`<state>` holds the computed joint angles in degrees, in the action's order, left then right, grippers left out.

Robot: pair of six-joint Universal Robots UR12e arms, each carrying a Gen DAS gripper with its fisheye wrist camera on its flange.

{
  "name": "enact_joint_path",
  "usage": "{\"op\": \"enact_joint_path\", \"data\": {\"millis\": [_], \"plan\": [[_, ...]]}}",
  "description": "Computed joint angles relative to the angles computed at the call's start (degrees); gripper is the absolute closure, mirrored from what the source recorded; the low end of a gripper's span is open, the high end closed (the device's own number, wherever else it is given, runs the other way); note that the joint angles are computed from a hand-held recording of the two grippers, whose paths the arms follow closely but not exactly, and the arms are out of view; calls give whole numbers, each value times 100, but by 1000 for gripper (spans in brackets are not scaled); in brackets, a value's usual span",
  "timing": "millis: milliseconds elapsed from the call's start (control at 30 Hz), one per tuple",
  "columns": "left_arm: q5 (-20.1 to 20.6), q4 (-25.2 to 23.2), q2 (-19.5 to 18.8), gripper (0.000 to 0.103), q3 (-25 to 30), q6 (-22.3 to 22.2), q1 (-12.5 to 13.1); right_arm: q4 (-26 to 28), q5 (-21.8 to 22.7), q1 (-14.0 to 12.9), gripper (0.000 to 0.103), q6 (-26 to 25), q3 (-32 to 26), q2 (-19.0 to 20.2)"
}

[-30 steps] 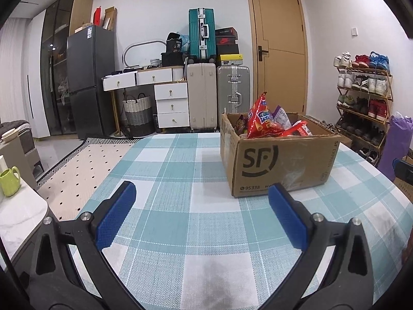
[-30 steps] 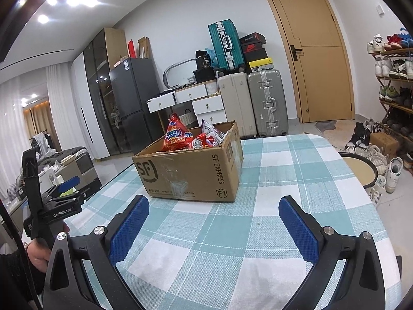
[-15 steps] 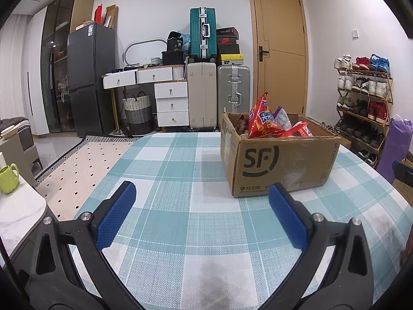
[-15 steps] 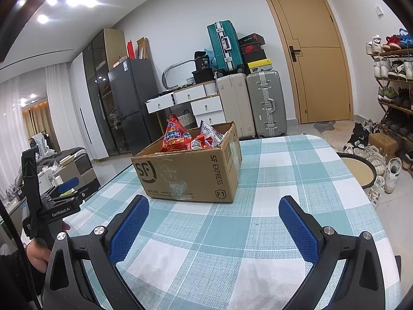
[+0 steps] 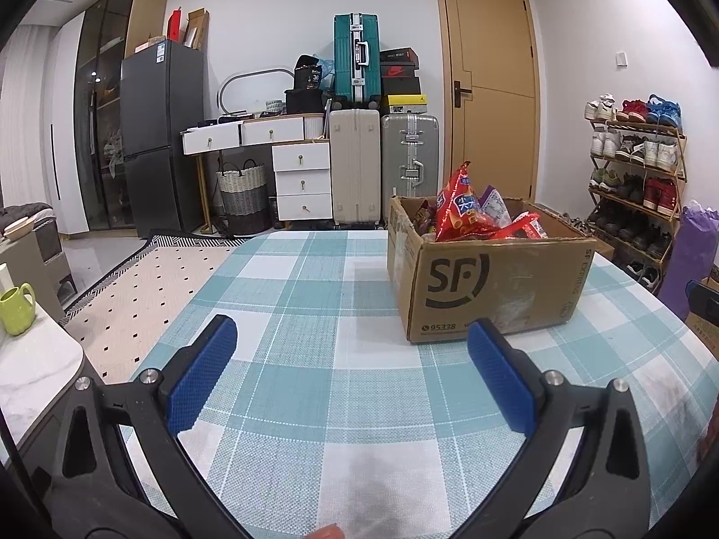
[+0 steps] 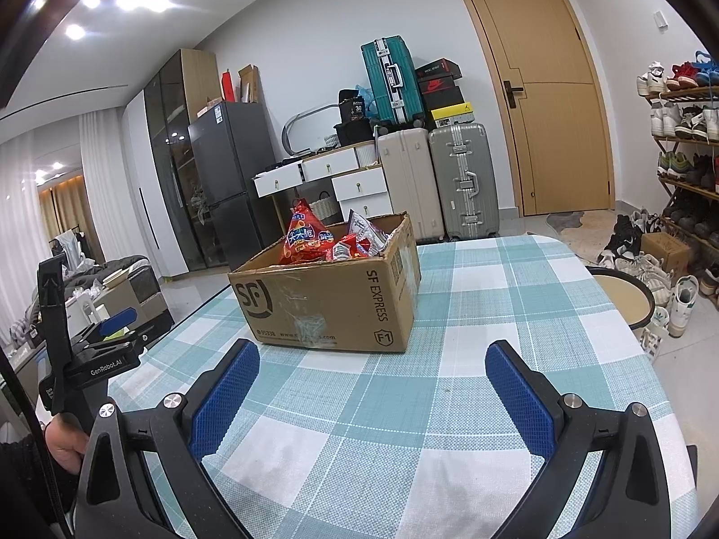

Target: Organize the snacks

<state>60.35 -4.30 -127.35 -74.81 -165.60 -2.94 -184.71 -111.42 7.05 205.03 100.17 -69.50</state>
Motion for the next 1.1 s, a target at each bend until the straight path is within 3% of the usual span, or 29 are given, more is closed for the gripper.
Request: {"op": "enact_joint_path", "data": {"millis": [1100], "plan": [[13, -80, 8, 1, -5, 11, -7, -10, -12, 3, 1, -6, 12, -6]]}}
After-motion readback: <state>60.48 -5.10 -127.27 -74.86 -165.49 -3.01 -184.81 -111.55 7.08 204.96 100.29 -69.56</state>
